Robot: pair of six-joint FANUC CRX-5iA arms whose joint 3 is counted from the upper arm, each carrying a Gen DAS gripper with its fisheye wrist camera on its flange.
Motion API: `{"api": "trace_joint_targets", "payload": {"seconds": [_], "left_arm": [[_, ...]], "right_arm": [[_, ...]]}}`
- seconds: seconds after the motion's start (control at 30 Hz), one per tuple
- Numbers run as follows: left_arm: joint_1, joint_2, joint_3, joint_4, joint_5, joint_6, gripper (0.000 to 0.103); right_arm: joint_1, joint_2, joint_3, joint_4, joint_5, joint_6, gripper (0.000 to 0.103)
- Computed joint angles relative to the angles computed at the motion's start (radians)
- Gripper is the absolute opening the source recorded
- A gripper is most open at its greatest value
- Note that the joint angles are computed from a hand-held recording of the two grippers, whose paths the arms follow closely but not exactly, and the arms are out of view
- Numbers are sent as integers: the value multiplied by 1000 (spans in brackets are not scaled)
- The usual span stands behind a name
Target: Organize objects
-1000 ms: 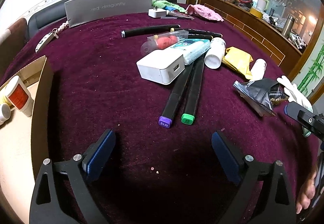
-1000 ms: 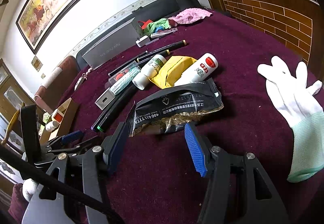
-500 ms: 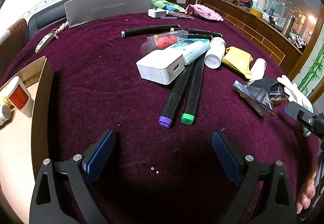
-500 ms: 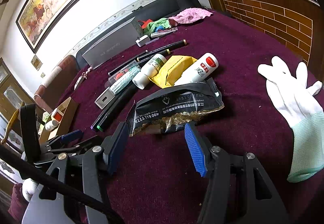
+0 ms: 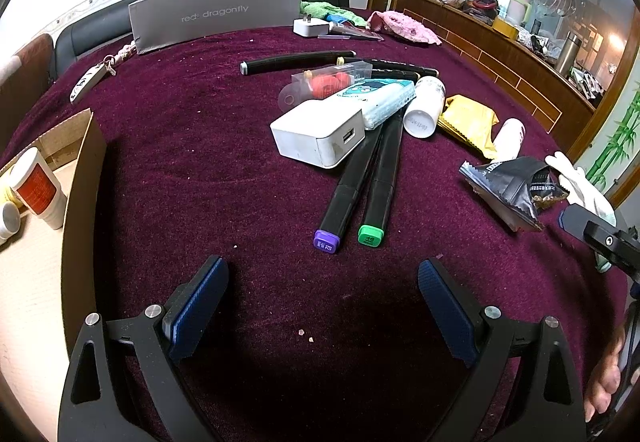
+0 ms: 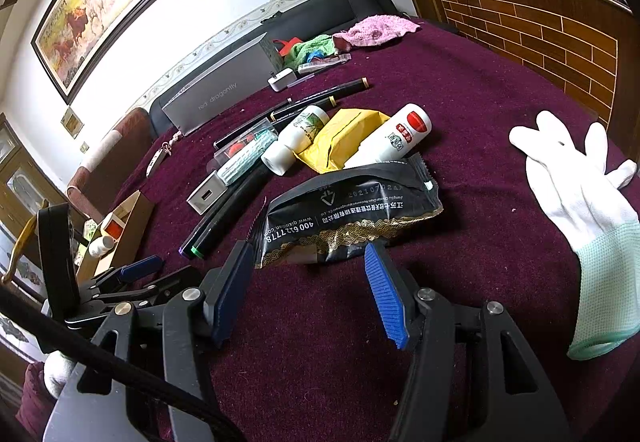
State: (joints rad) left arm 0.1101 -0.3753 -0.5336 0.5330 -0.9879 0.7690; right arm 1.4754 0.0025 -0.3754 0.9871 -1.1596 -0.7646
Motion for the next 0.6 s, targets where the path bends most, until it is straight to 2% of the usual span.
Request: {"api": "trace_joint_targets", "payload": {"seconds": [0.6], "left_arm": [[-4, -3, 6, -20, 7, 23, 92]], "right_arm": [[1, 2, 0, -4, -2, 5, 57]]}}
